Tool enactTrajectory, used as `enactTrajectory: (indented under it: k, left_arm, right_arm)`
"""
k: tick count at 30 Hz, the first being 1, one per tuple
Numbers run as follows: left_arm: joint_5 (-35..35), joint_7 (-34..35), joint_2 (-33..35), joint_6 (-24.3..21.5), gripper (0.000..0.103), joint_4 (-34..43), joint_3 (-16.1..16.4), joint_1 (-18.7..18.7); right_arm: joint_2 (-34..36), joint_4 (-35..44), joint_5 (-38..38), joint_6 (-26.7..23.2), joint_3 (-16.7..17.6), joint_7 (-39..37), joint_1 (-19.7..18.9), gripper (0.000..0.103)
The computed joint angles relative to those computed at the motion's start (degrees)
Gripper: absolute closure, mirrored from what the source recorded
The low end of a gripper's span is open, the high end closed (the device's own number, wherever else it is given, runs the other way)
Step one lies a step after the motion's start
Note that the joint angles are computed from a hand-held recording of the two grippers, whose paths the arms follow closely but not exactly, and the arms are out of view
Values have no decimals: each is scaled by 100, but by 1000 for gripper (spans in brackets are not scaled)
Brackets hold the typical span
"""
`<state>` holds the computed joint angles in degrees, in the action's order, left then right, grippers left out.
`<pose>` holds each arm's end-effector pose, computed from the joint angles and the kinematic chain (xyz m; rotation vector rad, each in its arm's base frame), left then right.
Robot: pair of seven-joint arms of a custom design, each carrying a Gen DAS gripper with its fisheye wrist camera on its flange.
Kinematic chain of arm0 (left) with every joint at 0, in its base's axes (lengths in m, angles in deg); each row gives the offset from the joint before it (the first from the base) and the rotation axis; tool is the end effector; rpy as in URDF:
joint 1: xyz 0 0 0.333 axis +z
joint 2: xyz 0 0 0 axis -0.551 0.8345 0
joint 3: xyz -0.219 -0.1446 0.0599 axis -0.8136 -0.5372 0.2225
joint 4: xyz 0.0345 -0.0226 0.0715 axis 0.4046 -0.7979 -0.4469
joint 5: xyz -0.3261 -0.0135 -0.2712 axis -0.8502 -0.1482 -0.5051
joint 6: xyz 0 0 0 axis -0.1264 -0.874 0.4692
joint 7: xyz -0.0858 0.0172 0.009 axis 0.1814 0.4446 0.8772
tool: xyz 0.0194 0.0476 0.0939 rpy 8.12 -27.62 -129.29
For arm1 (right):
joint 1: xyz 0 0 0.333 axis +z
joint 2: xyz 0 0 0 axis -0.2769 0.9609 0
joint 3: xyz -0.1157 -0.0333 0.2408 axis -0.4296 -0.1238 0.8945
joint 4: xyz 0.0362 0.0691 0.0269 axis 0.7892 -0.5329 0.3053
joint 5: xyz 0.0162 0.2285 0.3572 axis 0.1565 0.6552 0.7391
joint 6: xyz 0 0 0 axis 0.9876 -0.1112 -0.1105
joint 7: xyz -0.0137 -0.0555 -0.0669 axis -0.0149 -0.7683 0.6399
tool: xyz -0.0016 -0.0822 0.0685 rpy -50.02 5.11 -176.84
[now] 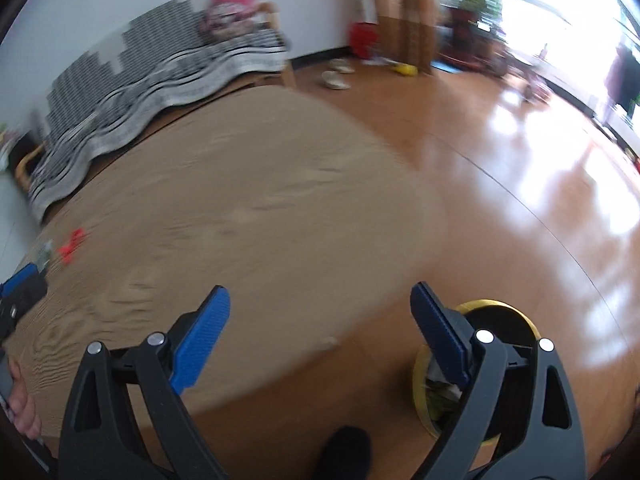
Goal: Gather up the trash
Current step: 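Move both tools back to the table toward the booklet box and red ribbon, then grasp the green-white booklet box with the left tool while the right tool grasps the red ribbon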
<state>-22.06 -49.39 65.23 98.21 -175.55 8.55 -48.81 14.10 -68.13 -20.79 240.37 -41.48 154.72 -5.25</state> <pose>0.4627 -0.3309 0.4583 -1.9550 1.5720 -0.7958 0.5576 0.1155 0.4813 -1.9430 1.5885 -0.4049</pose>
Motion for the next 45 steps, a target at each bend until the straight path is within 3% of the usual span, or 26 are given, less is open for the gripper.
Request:
enactTrajectory:
  k: [4, 10, 13, 19, 27, 30, 32, 39, 45]
  left_arm:
    - [-177, -236, -1141, -633, 7, -1004, 175, 255]
    - [-501, -402, -2545, -1126, 7, -2278, 346, 798]
    - [-674, -406, -2993, -1210, 7, -2715, 448, 981]
    - [-810, -280, -2816, -934, 7, -2771, 515, 1384]
    - [-798, -249, -1993, -542, 7, -2438, 622, 1796]
    - [-776, -269, -1679, -462, 7, -2250, 661, 1909]
    - [-737, -386, -1535, -489, 7, -2147, 658, 1974]
    - [-734, -584, -1039, -369, 7, -1783, 716, 1993]
    - [-565, -535, -443, -1066, 7, -1146, 709, 1853]
  right_arm:
    - [431, 528, 85, 119, 350, -85, 479, 15]
    - [1693, 1921, -356, -94, 790, 176, 1193, 14]
    - [2325, 2629, -657, -218, 820, 440, 1541, 14]
    - [3800, 4320, -1634, -505, 543, 1086, 2291, 14]
    - [5526, 6639, -1783, -1363, 304, 1024, 2632, 17]
    - [5616, 6729, -1744, -1221, 280, 891, 2650, 30]
    - [5582, 6698, -1661, -1180, 321, 750, 2618, 60]
    - [5236, 6225, -1428, -1156, 415, 341, 2509, 65]
    - [4678, 5417, -1311, -941, 439, 164, 2365, 65]
